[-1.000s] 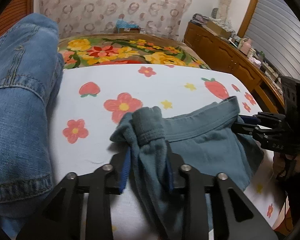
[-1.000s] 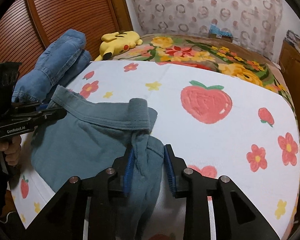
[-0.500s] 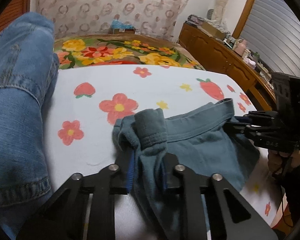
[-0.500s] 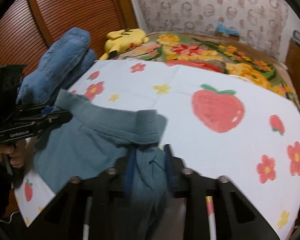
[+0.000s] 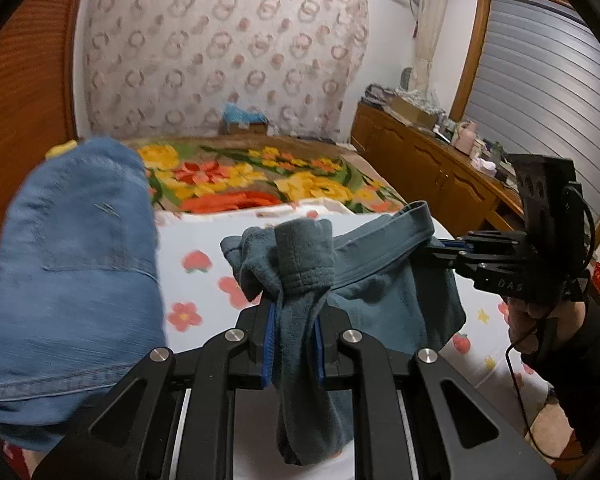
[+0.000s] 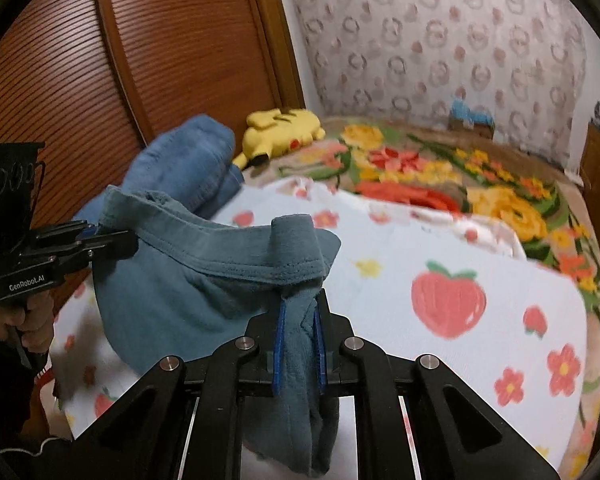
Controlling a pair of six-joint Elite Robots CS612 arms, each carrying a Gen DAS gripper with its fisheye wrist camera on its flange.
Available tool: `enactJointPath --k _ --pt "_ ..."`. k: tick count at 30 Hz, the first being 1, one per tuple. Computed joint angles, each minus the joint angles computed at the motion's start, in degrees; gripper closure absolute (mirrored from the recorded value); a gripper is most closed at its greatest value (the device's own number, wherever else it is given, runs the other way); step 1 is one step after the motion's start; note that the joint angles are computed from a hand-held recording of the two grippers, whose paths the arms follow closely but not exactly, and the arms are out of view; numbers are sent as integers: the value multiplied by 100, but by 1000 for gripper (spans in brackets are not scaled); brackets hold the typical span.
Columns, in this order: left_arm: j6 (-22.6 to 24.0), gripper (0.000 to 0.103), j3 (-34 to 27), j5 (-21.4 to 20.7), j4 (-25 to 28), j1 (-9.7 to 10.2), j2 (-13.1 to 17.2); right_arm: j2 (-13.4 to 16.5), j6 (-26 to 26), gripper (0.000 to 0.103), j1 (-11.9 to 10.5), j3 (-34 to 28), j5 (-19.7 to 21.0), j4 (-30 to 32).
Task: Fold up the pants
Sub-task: 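Lift the folded shorts with the right tool and carry them onto the jeans stack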
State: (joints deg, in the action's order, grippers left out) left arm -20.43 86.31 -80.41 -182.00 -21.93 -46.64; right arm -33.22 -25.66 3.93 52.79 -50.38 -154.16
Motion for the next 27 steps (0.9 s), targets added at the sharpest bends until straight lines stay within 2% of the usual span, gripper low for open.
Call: enactJointPath --k 11,19,27 --pt "39 86 273 744 -287 -7 -266 -123 -288 90 90 34 162 -370" --pt "-26 86 397 1034 -404 59 -341 -104 -483 90 174 -67 219 -463" --pt "-139 86 516 1180 -607 161 -393 86 -800 90 279 -535 251 -286"
